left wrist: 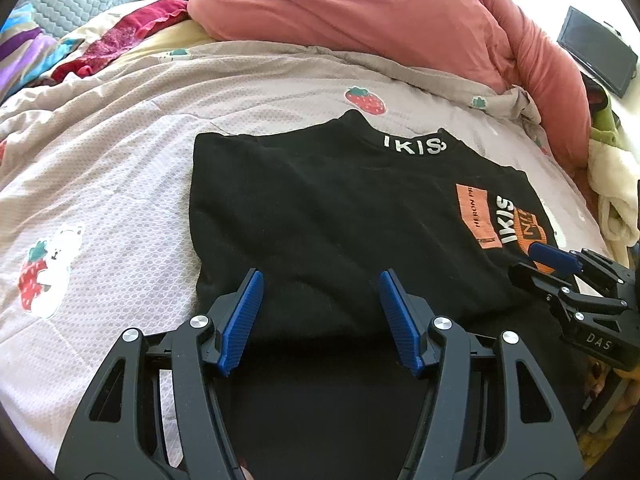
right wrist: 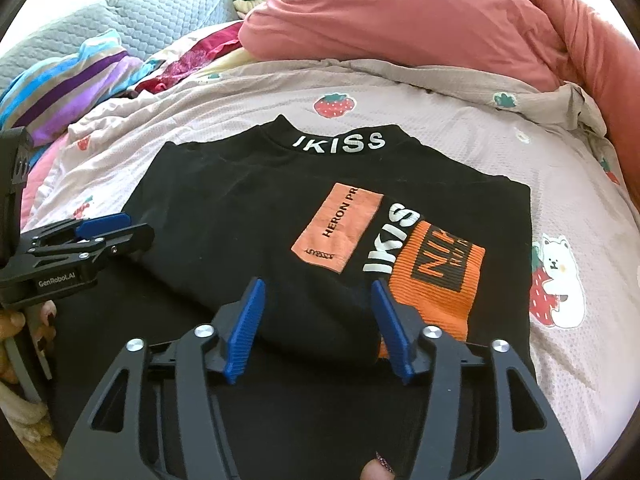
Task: Fold small clothes
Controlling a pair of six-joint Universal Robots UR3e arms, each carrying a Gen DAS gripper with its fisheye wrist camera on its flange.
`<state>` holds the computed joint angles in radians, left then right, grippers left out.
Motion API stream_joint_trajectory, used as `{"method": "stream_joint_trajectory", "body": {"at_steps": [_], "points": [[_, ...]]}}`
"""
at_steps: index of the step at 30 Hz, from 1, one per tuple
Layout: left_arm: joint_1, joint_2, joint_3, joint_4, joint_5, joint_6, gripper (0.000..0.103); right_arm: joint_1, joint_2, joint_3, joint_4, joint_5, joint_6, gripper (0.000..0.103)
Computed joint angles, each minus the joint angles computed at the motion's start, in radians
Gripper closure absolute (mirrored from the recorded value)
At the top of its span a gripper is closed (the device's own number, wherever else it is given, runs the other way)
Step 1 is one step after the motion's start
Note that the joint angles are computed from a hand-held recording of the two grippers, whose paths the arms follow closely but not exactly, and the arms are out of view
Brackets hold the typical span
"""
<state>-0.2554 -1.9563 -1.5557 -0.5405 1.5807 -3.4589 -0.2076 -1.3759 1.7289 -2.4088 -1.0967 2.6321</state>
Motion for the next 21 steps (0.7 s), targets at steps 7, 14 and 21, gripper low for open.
{"method": "stream_joint_trajectory", "body": {"at_steps": [7, 14, 21], "points": [[-0.015, 0.029, -0.015, 0.009, 0.022, -0.003, 0.037, -0.031, -0.045, 0.034, -0.017, 0.03, 0.03, 0.029], [-0.034, 0.061, -0.037, 0.023, 0.073, -0.016, 0.023, -0.068, -0.108, 0.086, -0.059, 0.051, 0.061, 0.014], [-0.051, 0.096, -0.063, 0.039, 0.109, -0.028, 0.01, -0.115, -0.164, 0.129, -0.07, 0.087, 0.066, 0.009]]}}
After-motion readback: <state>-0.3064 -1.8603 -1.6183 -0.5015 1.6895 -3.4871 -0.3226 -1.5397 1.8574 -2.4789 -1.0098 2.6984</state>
